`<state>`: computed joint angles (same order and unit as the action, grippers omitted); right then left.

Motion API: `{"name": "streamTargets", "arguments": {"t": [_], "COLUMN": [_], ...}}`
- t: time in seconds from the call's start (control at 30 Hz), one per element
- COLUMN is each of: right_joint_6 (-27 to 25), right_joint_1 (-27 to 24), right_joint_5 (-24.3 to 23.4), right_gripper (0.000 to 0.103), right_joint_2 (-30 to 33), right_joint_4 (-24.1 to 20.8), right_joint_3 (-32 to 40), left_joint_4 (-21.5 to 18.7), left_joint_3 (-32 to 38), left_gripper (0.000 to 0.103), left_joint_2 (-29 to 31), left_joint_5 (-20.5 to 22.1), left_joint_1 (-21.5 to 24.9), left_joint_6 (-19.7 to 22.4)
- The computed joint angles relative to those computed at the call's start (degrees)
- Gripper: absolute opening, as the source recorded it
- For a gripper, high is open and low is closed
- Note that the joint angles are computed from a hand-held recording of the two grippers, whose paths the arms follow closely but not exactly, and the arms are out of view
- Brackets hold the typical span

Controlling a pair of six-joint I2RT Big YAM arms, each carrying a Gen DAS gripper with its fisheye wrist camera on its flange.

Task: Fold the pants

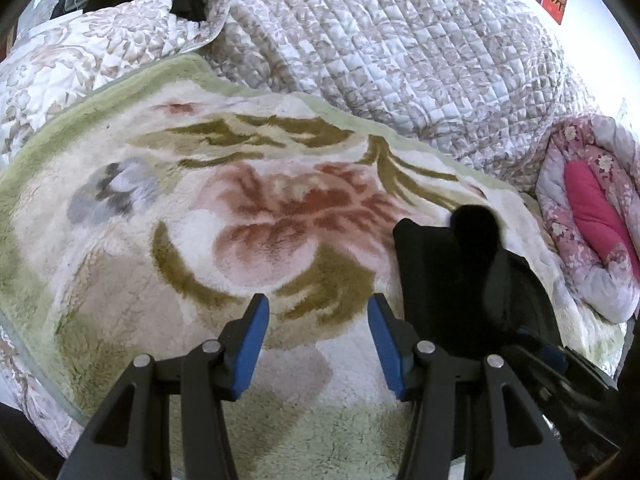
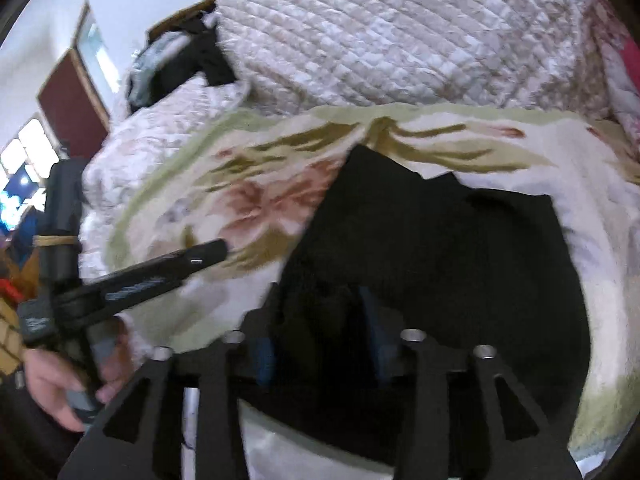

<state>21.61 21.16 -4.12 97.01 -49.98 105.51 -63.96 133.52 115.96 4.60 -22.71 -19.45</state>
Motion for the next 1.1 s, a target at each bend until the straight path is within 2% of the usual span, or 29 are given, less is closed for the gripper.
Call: {"name": "streamTargets", "arguments": {"t": [0.07, 0.1, 0.23, 0.3, 0.37, 0.47, 0.63, 0.77, 0.83, 0.87, 0.9, 0.93, 0.97, 1.1], "right_joint_6": [-0.4, -0.6, 0.3, 1.2, 1.4, 4.0, 4.7, 5.2, 5.2, 5.3, 5.3, 5.4, 5.7, 5.8], "right_joint_1": [-0.7, -0.8, -2.5, -3.6, -4.4, -5.4, -5.9, -6.3, -6.4, -6.4, -6.5, -6.6, -6.7, -6.8], "right_joint_5": [-7.4, -8.4, -3.4, 2.4, 7.2, 7.4, 7.2, 7.8, 8.3, 8.5, 8.6, 8.6, 8.8, 9.8], "right_gripper": [0.056, 0.056, 0.056, 0.055, 0.039, 0.039, 0.039, 0.039, 0.039, 0.039, 0.039, 0.039, 0.039, 0.039], "right_joint_2": [-1.7, -1.7, -4.9, -5.6, -5.7, -5.2, -5.9, -6.5, -6.5, -6.5, -6.5, -6.5, -6.6, -7.6], "right_joint_4": [3.3, 3.0, 4.9, 2.8, 0.2, -2.2, -1.1, 0.2, 0.0, -0.1, -0.1, -0.1, -0.1, 1.0], "right_joint_3": [-1.9, -1.4, -4.1, -4.5, -4.8, -5.7, -7.4, -8.3, -8.3, -8.3, -8.4, -8.3, -8.4, -9.1], "left_joint_4": [0.6, 1.1, 3.9, 5.6, 6.4, 7.0, 5.8, 1.4, 1.5, 1.8, 1.9, 2.5, 3.0, 4.4], "left_joint_3": [-0.5, -1.0, -2.7, -3.9, -4.4, -4.9, -3.3, -0.4, -1.1, -1.6, -1.8, -2.4, -2.9, -4.9], "left_gripper": [0.054, 0.054, 0.057, 0.06, 0.062, 0.064, 0.067, 0.067, 0.062, 0.049, 0.036, 0.032, 0.023, 0.015], "left_joint_2": [-0.4, -0.7, -1.8, -2.5, -2.8, -3.1, -2.2, 0.2, 0.1, -0.1, -0.5, -0.9, -1.3, -2.9], "left_joint_5": [0.8, 1.0, 4.9, 7.4, 9.6, 10.1, 10.4, 9.5, 9.4, 9.5, 7.4, 6.3, 5.9, 6.3], "left_joint_1": [0.0, 0.1, -0.1, -0.6, -1.3, -3.0, -5.2, -6.4, -6.5, -6.5, -6.8, -6.9, -6.8, -6.3], "left_joint_6": [0.1, 0.1, 1.4, 2.7, 4.4, 7.3, 10.3, 11.8, 10.9, 10.9, 11.2, 11.5, 11.3, 10.5]}}
